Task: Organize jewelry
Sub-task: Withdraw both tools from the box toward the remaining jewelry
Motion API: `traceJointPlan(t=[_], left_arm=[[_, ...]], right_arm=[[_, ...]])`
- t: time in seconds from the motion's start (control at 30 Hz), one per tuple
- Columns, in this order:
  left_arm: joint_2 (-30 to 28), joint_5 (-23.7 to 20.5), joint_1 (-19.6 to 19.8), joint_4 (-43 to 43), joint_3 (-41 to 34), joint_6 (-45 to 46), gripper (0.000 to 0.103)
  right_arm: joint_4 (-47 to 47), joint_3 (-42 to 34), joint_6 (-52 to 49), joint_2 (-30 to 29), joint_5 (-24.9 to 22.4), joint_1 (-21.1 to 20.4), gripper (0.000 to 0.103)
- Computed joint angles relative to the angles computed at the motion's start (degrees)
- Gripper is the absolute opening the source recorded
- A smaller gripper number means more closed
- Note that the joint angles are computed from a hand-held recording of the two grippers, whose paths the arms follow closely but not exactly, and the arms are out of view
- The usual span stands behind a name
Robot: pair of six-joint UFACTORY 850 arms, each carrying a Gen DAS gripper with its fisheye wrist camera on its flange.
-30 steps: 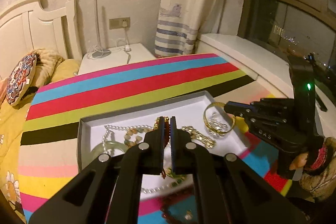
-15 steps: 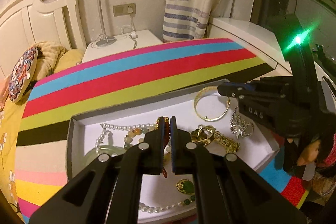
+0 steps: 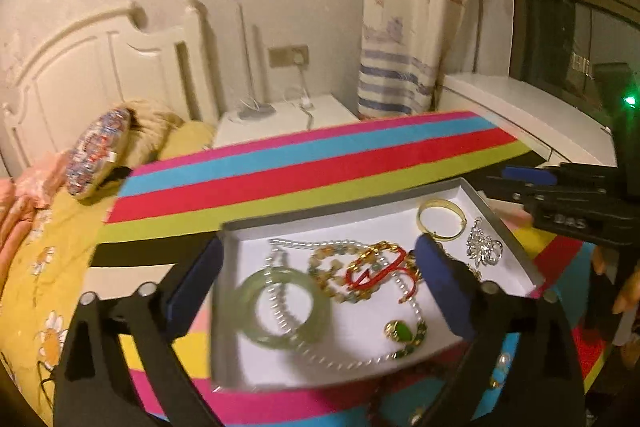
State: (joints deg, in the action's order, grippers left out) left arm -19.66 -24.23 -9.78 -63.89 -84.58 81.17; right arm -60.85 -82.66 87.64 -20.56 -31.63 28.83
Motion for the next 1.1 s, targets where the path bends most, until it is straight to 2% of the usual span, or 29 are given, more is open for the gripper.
traceJointPlan(t=[0.03, 0.27, 0.57, 0.63, 0.77, 0.87, 1.1], left_arm=[[1.54, 0.67, 0.48, -2.87, 1.93, 2.92, 0.101], [7.09, 2.07, 3.67, -10.63, 10.46, 10.34, 0.101], [10.02, 3.26, 7.35, -18.13, 18.37, 15.39, 0.101], [10.02, 3.39, 7.91, -20.06, 19.18, 17.08, 0.101], [8.85, 3.23, 8.18, -16.83, 18.69, 13.58, 0.101], [9.26, 2.88, 8.2, -19.59, 19.41, 17.31, 0.101], [9.19, 3.87, 7.19, -18.75, 19.75, 18.97, 0.101]], right_arm=[[-2.04, 1.13, 1.58, 0.98, 0.14, 0.75, 0.046], [-7.7, 7.1, 6.61, 5.07, 1.58, 4.9, 0.046], [-2.62, 9.47, 4.11, 4.71, 3.28, 7.19, 0.046], [-1.91, 9.15, 3.13, 4.18, 3.3, 7.52, 0.046], [-2.16, 8.6, 0.34, 3.17, 2.83, 9.13, 0.046], [-2.74, 9.03, -1.73, 3.03, 2.03, 10.38, 0.046], [-1.39, 10.36, -3.76, 3.27, 0.83, 11.47, 0.045]])
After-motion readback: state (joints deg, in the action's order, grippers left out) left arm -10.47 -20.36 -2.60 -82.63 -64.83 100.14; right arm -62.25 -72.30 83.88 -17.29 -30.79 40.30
